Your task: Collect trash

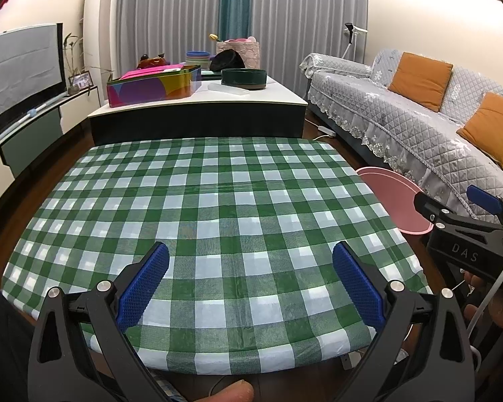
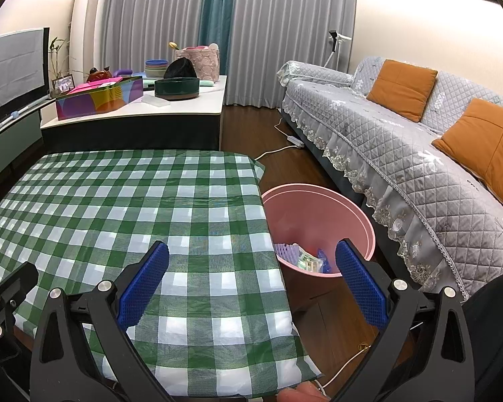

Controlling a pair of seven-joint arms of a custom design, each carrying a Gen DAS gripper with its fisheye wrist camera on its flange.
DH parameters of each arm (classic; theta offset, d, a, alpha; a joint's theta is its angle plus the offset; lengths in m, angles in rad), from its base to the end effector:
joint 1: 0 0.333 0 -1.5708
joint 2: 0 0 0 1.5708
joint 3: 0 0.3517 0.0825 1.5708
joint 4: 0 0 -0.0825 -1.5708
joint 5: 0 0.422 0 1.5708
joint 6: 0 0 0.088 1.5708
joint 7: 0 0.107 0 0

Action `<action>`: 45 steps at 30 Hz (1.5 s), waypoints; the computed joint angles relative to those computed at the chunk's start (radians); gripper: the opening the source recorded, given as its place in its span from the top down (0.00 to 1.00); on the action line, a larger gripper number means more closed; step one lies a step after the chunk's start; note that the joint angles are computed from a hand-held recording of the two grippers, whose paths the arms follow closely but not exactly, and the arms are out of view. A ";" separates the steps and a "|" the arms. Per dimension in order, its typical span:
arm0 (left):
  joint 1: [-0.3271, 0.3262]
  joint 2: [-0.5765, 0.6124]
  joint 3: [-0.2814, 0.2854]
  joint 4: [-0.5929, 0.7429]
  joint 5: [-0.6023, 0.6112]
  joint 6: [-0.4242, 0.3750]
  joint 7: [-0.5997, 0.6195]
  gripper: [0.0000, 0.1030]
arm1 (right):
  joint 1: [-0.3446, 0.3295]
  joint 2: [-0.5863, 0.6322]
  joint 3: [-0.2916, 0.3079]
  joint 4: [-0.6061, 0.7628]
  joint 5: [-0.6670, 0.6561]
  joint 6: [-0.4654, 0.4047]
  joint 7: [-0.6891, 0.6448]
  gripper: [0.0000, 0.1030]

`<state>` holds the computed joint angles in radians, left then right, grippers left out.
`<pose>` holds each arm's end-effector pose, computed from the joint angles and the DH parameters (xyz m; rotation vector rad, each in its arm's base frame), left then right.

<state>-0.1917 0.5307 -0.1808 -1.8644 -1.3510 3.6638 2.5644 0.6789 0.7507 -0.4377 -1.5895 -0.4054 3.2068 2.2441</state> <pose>0.6541 -0.1037 0.3173 -1.8398 1.4164 -0.7391 0.7350 0.3051 0.3202 -1.8343 1.4438 -0.7989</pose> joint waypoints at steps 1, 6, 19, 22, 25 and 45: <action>0.001 0.000 0.000 -0.002 0.004 0.001 -0.003 0.08 | 0.002 0.001 -0.002 0.000 0.001 0.001 0.001 0.05; -0.001 -0.001 0.001 -0.003 0.005 0.000 -0.004 0.08 | 0.002 0.000 -0.003 0.000 0.004 0.001 -0.002 0.05; -0.007 0.001 0.007 -0.003 0.009 -0.006 0.000 0.08 | 0.006 0.002 -0.006 -0.002 0.009 0.003 -0.004 0.05; -0.003 0.000 0.007 -0.006 0.012 -0.010 -0.005 0.08 | 0.006 0.002 -0.007 -0.002 0.010 0.004 -0.005 0.05; -0.003 -0.001 0.009 -0.012 0.027 -0.013 -0.017 0.08 | 0.005 0.001 -0.006 -0.002 0.010 0.003 -0.006 0.05; -0.014 0.002 0.020 0.001 -0.013 -0.020 0.016 0.08 | 0.009 0.002 -0.009 -0.003 0.013 0.004 -0.007 0.05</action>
